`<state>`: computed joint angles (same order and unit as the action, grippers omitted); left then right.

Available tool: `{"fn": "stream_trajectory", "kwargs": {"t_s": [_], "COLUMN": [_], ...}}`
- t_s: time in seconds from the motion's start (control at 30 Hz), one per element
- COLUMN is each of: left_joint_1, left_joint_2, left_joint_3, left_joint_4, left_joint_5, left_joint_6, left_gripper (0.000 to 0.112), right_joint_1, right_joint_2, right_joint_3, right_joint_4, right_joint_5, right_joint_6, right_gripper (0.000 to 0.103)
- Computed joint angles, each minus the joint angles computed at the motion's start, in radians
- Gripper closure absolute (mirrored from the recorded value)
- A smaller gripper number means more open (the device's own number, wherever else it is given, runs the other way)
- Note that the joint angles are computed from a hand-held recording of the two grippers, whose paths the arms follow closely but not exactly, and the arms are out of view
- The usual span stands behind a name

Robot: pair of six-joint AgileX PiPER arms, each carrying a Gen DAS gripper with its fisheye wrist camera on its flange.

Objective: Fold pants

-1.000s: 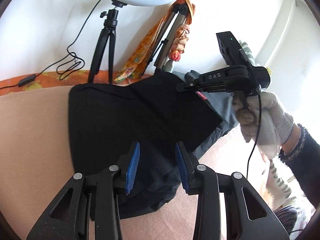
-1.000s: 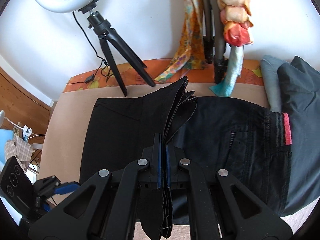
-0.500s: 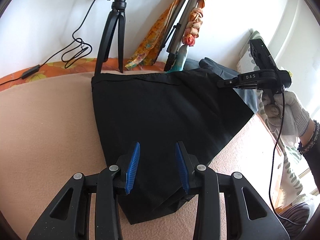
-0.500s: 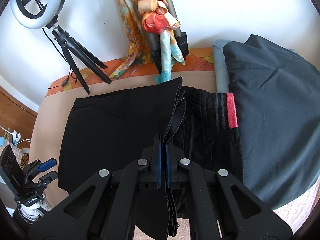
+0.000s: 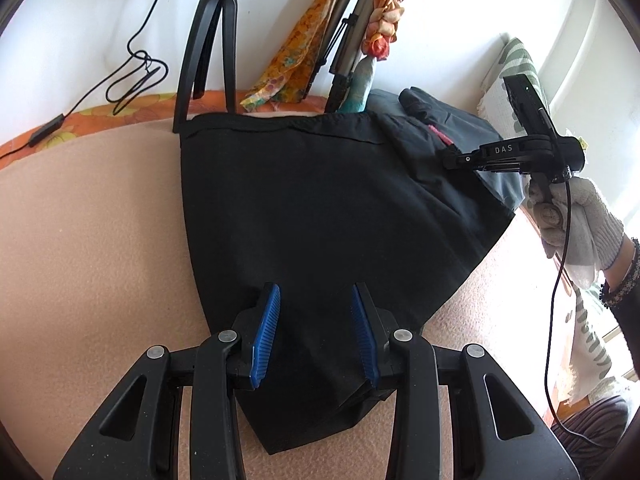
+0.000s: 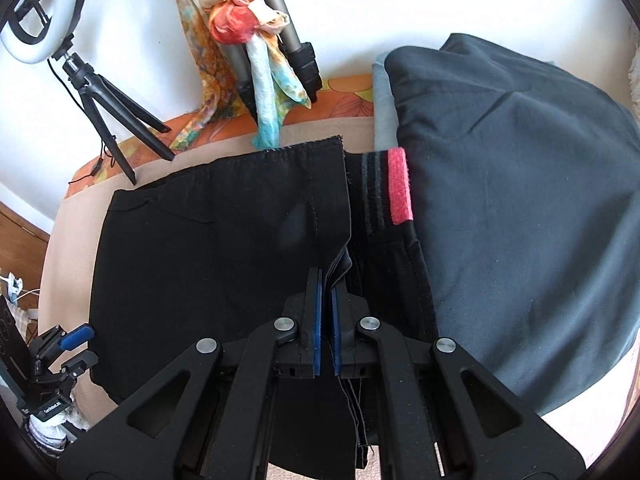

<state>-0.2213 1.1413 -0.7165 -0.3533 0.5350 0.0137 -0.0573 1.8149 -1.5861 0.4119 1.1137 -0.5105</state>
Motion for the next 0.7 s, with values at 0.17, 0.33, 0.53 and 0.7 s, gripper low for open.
{"fn": "stream_trajectory", "kwargs": {"t_s": [0.17,0.33,0.53,0.7], "left_joint_1": [-0.003,-0.010,-0.013,0.012], "left_joint_2": [0.008,-0.020,-0.080,-0.105], "left_joint_3": [0.036,0.059,0.093,0.112], "left_joint_4": [-0.013,-0.017,0.023,0.021], "left_joint_5": [-0.038,-0.046,-0.042,-0.050], "left_joint_6": [0.006,-0.011,-0.086,-0.101], "left_gripper": [0.077,0.077,0.077,0.077], "right_joint_1": [0.024,0.025,0.180,0.423], "right_joint_2": [-0.053,-0.187,-0.215,-0.146], "right_joint_3": [0.068,0.157,0.176,0.155], "right_joint_4": [-0.076,0.040,0.181,0.138], "right_joint_5": [-0.093,-0.176,-0.134,-0.209], "right_joint_6": [0.035,-0.050,-0.141,-0.081], "right_gripper": [0.086,0.066,0.064,0.068]}}
